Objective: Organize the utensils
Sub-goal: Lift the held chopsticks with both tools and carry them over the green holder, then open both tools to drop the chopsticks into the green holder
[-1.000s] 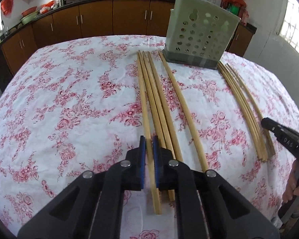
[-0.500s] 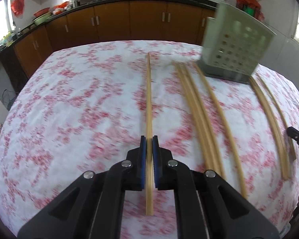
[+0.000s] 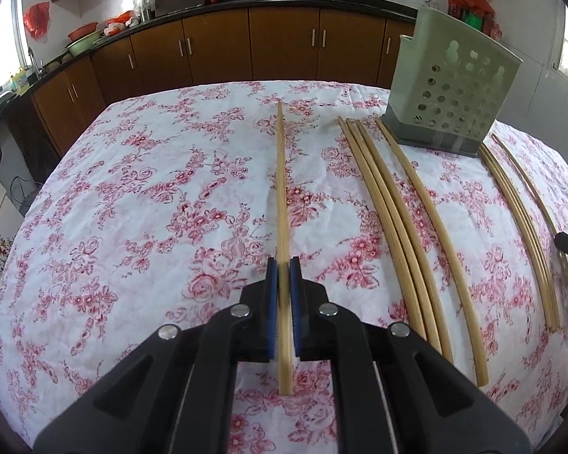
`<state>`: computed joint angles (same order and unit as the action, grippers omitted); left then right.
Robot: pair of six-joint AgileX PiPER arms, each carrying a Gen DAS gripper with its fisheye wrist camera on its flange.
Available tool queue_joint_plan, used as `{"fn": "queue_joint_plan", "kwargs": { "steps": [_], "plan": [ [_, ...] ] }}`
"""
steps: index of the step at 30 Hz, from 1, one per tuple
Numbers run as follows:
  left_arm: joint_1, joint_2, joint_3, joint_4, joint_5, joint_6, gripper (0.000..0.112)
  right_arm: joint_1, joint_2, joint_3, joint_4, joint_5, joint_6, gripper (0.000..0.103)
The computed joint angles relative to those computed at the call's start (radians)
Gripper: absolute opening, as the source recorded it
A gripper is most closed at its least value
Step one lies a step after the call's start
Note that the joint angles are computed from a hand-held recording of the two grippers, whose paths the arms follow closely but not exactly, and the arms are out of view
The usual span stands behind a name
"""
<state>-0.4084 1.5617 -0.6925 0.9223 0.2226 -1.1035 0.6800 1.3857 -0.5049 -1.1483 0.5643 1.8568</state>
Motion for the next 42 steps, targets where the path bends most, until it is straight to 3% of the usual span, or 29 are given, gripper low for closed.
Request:
{"fn": "queue_joint_plan", "kwargs": {
  "steps": [3, 7, 11, 15, 22, 26, 32, 37, 42],
  "plan": [
    [-0.003, -0.003, -0.007, -0.039, 0.016, 0.053, 0.008, 0.001, -0.023, 0.001, 0.020, 0.009, -0.017, 0.008],
    [0.042, -0.098, -0.013, -0.134, 0.007, 0.167, 0.008, 0.050, -0.155, -0.023, 0.014, 0.136, -0.045, 0.008],
    [0.122, -0.215, -0.089, -0.420, 0.000, 0.458, 0.008, 0.064, -0.266, -0.090, -0.003, 0.242, -0.125, 0.008],
    [0.163, -0.254, -0.194, -0.600, 0.027, 0.646, 0.008, 0.056, -0.310, -0.142, -0.033, 0.276, -0.171, 0.008],
    [0.149, -0.227, -0.328, -0.561, 0.097, 0.627, 0.008, -0.003, -0.284, -0.233, -0.060, 0.233, -0.234, 0.008],
    [0.121, -0.225, -0.440, -0.606, 0.122, 0.659, 0.008, 0.043, -0.287, -0.340, -0.131, 0.274, -0.239, 0.008],
    [0.030, -0.215, -0.626, -0.698, 0.159, 0.729, 0.008, 0.100, -0.273, -0.473, -0.293, 0.256, -0.170, 0.008],
    [-0.062, -0.177, -0.694, -0.685, 0.152, 0.704, 0.008, 0.090, -0.228, -0.499, -0.411, 0.165, -0.068, 0.008],
    [-0.118, -0.110, -0.702, -0.666, 0.151, 0.678, 0.008, 0.042, -0.163, -0.478, -0.432, 0.096, -0.038, 0.008]
  ]
}}
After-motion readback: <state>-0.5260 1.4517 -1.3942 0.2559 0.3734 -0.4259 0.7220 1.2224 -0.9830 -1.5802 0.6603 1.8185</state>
